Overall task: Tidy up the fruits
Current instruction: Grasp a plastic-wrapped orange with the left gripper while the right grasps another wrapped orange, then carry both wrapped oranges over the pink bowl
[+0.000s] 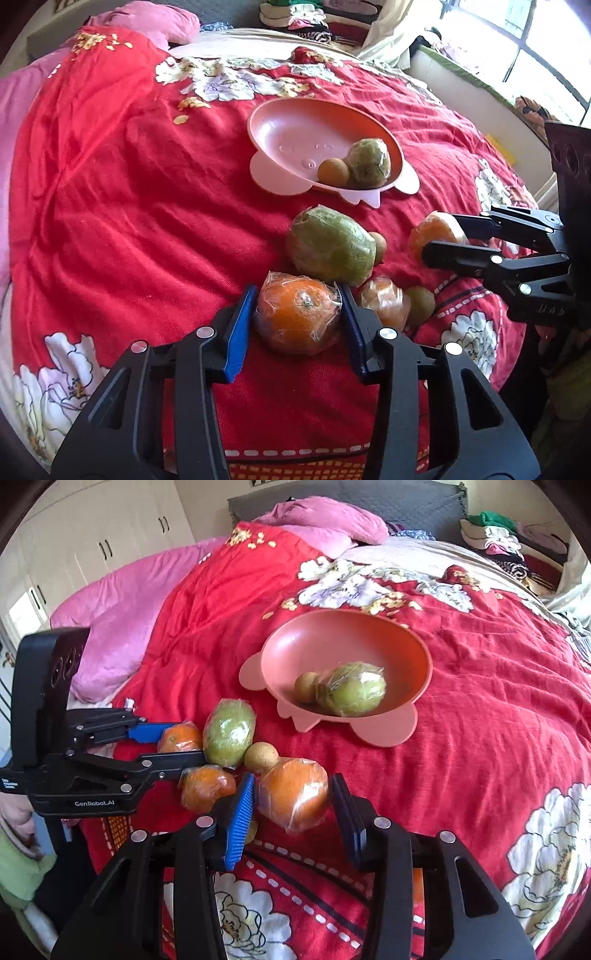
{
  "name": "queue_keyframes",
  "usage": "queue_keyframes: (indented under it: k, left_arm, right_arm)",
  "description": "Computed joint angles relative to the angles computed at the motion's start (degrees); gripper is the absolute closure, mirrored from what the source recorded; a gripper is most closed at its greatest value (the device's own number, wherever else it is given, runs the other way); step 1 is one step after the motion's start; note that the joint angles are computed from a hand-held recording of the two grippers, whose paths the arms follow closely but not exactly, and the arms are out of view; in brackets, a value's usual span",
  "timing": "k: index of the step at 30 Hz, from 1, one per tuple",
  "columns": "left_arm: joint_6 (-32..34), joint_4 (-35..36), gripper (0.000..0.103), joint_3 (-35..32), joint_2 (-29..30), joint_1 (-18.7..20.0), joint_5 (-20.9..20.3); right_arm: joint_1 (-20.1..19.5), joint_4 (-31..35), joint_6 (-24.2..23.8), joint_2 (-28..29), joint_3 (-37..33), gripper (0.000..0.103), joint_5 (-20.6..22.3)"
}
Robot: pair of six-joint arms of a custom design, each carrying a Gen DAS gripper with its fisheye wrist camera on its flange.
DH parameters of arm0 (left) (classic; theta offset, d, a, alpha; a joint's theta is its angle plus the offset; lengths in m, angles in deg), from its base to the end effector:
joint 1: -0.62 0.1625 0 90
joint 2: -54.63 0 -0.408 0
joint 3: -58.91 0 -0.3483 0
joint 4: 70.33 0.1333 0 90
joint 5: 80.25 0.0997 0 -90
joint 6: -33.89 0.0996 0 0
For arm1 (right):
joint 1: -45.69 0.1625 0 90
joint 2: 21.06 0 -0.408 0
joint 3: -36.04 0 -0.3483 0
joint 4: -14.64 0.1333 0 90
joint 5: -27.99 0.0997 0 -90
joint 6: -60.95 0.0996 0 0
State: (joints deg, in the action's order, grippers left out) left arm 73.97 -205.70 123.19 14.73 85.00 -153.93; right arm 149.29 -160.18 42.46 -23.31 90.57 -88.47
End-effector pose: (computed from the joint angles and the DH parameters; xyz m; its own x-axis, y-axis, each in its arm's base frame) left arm 0.0863 -0.7697 0.2269 -0.6795 0.5935 -0.4314 0.6912 0.7149 -0.1052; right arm 0.2634 -0.7108 -0.1185 -0.8158 -0.2386 0.5268 -0.4818 0.7842 -0.3910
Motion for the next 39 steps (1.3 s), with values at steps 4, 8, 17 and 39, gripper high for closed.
queue_keyframes:
  k: [4,8,17,39]
  left_arm:
    - [-0.85,-0.46,0.067,0.78,-1.27,-0.06,-0.39]
    - [-0.94,-1.37,0.067,1.17,-2.14,-0.71,0.1]
    - [-1.31,-1.03,0.067,-2.67,-0.63,-2.24,0.93]
    - [-3.02,5.29,0.067,-16.91,7.99,-4.79,-0.46]
  right_arm:
    - [0.08,-2.32,-0.01,-1.27,1.93,0.063,0.35]
    - [-0.05,-3.73,0.3,-2.46,3.22,0.063,0.78]
    - [-0.02,-6.37,-0.92,-3.94,3.45,0.063,0.56]
    - [-0.56,-3.89,-2.61,-2.02,-5.0,0.063,0.69]
